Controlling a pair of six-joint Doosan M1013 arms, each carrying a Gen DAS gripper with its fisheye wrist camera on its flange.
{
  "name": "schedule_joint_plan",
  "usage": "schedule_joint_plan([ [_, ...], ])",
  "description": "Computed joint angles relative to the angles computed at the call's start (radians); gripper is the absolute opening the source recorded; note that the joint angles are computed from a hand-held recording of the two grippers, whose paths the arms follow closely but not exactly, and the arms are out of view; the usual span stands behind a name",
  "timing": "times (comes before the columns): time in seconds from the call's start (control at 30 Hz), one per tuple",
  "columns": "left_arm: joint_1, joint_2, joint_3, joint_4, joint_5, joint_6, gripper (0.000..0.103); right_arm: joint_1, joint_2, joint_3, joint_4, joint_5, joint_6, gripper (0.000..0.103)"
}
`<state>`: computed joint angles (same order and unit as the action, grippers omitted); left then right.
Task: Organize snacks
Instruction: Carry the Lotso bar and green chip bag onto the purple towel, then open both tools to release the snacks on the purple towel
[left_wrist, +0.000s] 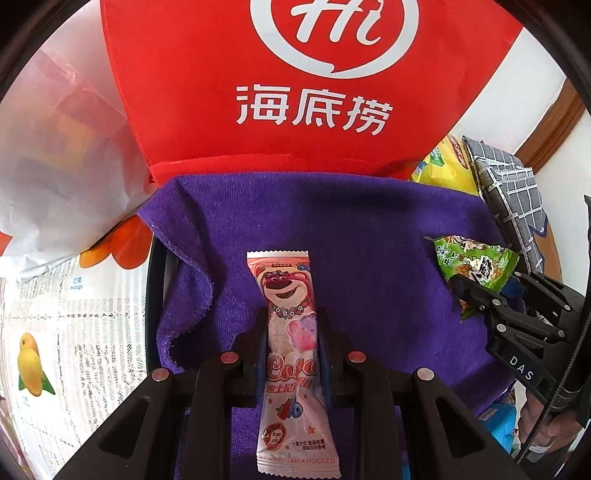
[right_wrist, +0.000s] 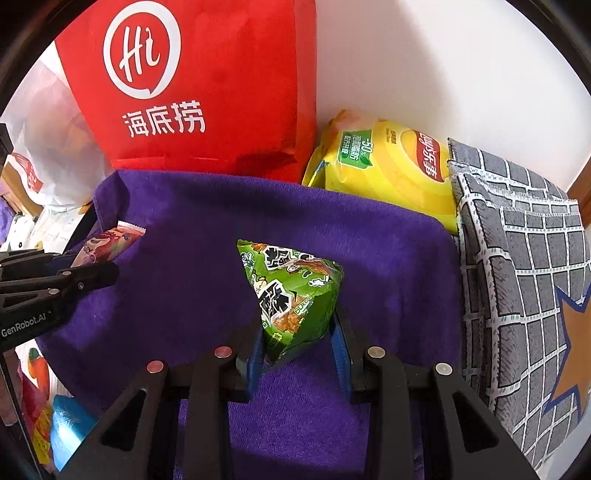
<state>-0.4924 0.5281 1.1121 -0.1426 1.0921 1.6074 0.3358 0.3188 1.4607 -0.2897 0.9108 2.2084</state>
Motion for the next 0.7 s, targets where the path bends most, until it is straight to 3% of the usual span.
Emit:
schedule_joint_plan([
  [0.17, 0.000, 0.003, -0.002, 0.004, 0.007, -0.008, 0.022, 0.000, 0.001, -0.004, -0.001, 0.002, -0.002, 0.036],
  [0.33, 0.004, 0.003, -0.006, -0.008, 0.018, -0.004, 0.024, 0.005, -0.003, -0.009, -0.013, 0.004, 0.005, 0.057],
  [0.43, 0.010, -0.004, -0.005, -0.039, 0.018, 0.012, 0.025, 0.010, -0.014, -0.010, -0.036, -0.002, 0.014, 0.064],
  [0.47, 0.010, -0.009, -0.003, -0.045, 0.014, 0.023, 0.028, 0.012, -0.018, -0.011, -0.046, -0.002, 0.026, 0.064],
  [0.53, 0.009, -0.020, 0.002, -0.048, 0.002, 0.039, 0.051, 0.016, -0.027, -0.011, -0.060, -0.006, 0.042, 0.066],
  [0.6, 0.010, -0.034, 0.013, -0.059, -0.026, 0.049, 0.061, 0.020, -0.036, -0.015, -0.074, -0.004, 0.053, 0.066],
  [0.7, 0.010, -0.055, 0.021, -0.068, -0.043, 0.063, 0.063, 0.032, -0.048, -0.022, -0.124, 0.009, 0.089, 0.066],
])
